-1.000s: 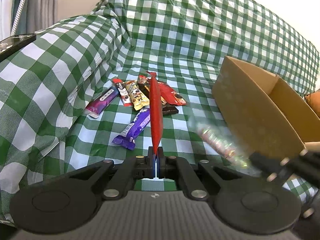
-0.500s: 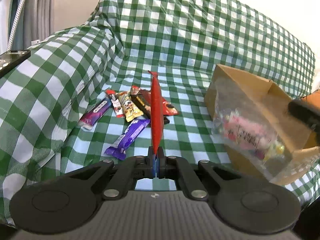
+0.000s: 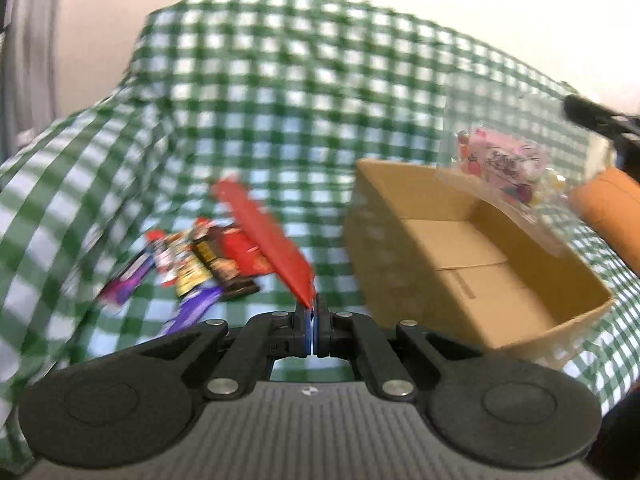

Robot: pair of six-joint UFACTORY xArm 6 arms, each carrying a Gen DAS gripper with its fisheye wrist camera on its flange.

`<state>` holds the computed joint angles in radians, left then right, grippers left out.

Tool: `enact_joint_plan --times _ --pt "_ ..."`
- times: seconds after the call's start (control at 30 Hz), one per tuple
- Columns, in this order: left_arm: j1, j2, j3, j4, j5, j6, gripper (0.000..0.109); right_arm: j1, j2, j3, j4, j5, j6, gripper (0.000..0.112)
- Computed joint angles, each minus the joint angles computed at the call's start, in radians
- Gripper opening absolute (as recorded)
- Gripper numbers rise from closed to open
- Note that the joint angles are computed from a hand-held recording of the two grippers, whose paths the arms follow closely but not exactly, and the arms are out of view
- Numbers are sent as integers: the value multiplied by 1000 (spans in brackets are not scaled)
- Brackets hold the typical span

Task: Organize snacks
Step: 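Carry both snacks over the cardboard box and open both tools to drop them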

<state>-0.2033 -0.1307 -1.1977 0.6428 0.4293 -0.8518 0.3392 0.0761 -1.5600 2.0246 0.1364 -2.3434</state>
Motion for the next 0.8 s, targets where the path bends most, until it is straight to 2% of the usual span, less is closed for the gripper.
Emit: enact_joint_plan --times 0.1,0.27,0.4,0.47,0.53,0.6,0.67,0.77,0.8 --pt "-40 46 -48 20 -31 16 1 -53 14 -6 85 -12 -55 0" --pt "-107 159 -173 46 -93 85 1 -103 30 -6 97 -63 23 0" --pt "-141 261 -287 57 -152 120 1 -127 47 -2 41 -75 102 0" --pt "-144 300 -342 136 -126 49 1 -135 50 6 -10 -81 168 0" --pt "-127 310 -360 135 -97 -2 1 -143 42 30 -40 -86 205 0" --pt "-102 292 -346 158 -50 -94 1 -142 44 47 -151 -89 320 0" --pt "-71 278 -327 87 5 -112 1 -145 45 60 -229 -77 405 0" --pt "-34 281 -307 -90 73 -16 1 -147 46 81 -371 -72 549 0" --pt "-28 286 -300 -154 94 37 4 -149 47 84 -411 -71 597 1"
